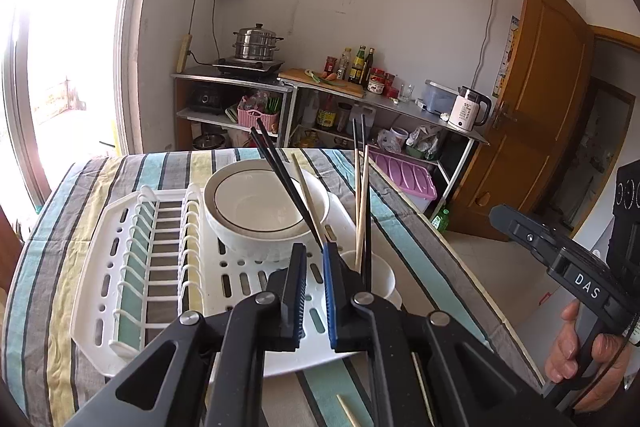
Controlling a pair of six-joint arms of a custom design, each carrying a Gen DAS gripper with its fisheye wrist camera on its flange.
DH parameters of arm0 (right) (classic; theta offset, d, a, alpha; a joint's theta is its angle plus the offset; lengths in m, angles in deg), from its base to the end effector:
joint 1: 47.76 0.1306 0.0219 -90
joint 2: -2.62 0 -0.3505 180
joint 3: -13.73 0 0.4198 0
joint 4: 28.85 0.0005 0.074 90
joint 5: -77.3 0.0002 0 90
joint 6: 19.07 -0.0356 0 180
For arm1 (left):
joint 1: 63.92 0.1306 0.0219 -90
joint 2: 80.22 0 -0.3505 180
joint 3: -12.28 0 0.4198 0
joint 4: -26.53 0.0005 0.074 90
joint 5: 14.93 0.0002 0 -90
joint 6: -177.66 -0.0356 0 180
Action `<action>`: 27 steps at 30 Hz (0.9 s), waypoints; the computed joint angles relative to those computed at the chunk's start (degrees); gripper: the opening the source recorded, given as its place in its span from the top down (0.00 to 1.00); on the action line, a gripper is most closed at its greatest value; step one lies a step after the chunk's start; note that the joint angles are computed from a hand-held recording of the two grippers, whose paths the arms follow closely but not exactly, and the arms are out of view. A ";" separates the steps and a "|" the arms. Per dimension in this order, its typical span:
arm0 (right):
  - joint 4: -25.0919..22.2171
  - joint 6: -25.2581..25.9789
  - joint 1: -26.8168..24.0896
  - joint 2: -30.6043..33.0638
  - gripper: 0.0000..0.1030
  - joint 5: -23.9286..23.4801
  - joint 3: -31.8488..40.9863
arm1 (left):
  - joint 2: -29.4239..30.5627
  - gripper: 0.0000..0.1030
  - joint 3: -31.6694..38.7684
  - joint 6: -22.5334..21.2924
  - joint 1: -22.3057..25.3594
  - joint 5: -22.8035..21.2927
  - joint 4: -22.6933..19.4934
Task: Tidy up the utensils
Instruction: 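Lower the wooden chopstick into the cup while the right tool lowers the dark one in, then move both tools down toward the last chopsticks on the cloth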
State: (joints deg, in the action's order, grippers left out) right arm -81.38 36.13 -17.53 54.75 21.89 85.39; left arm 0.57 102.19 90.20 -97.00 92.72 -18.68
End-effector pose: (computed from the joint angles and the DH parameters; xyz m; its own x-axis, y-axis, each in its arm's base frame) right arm 0.2601 0.1276 0.4912 -0.3882 0.3176 -0.8651 0.2660 0.9374 0.2247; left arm 0.3855 -0.2646 0.4794 -0.5252 0.2917 -0.7994 0.7028 0.6783 -0.2142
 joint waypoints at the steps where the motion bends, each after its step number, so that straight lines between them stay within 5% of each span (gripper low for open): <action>1: -0.69 -0.77 1.38 -0.72 0.87 1.26 -0.58 | -1.54 0.93 -1.69 -0.02 0.23 0.35 0.08; 11: -12.31 -15.79 16.45 -5.04 0.86 12.83 -4.36 | -15.06 0.93 -16.36 -2.61 0.33 -2.13 -2.38; 19: -21.69 -28.10 22.36 -5.89 0.84 14.12 -5.96 | -21.11 0.93 -21.93 -2.81 -0.46 -2.39 -5.56; 27: -25.12 -33.54 24.12 -5.95 0.84 13.38 -7.35 | -20.70 0.86 -22.53 -2.54 -1.73 -2.60 -7.01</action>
